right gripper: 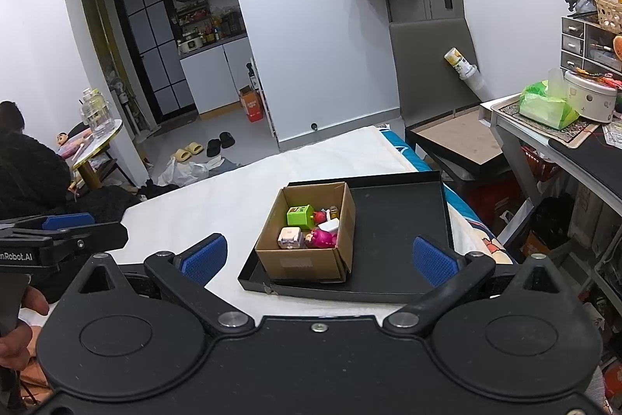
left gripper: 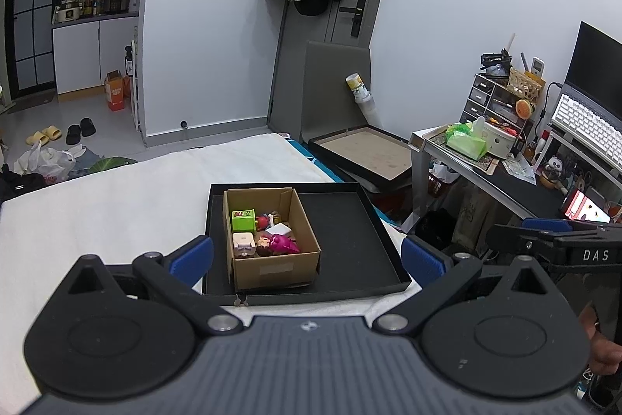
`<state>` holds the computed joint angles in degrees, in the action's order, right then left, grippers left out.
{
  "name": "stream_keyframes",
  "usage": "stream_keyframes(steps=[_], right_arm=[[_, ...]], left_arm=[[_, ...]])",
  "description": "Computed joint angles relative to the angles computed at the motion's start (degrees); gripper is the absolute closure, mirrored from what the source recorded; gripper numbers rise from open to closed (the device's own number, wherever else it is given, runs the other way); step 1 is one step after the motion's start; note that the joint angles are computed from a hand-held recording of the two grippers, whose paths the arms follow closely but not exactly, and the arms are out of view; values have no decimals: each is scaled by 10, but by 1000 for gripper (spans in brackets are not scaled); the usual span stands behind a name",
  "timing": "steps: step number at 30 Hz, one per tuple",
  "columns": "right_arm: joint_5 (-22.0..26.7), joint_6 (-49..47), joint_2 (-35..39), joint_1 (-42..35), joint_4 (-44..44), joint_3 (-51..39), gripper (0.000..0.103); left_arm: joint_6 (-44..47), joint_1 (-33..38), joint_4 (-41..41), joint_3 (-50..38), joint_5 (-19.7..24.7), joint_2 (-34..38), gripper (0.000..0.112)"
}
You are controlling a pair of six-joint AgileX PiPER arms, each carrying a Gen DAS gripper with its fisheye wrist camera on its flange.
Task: Organize rigid objects
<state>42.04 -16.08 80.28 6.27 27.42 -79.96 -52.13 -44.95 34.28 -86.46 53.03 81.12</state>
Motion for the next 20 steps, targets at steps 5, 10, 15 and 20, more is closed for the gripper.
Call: stream_keyframes(steps=[5, 10, 15, 20], right_arm=[[1, -1, -2, -1, -1, 3, 0], [0, 2, -2, 2, -3, 3, 0], [-1, 1, -2, 2, -3, 5, 0], [-7, -1, -4, 5, -2, 11, 0]], left_arm=[[-1, 0, 1, 2, -1, -1, 10], [-2, 1, 2, 3, -2, -1, 10], [-15, -5, 19, 14, -3, -5, 10], [-21, -4, 29, 21, -6, -10, 10]])
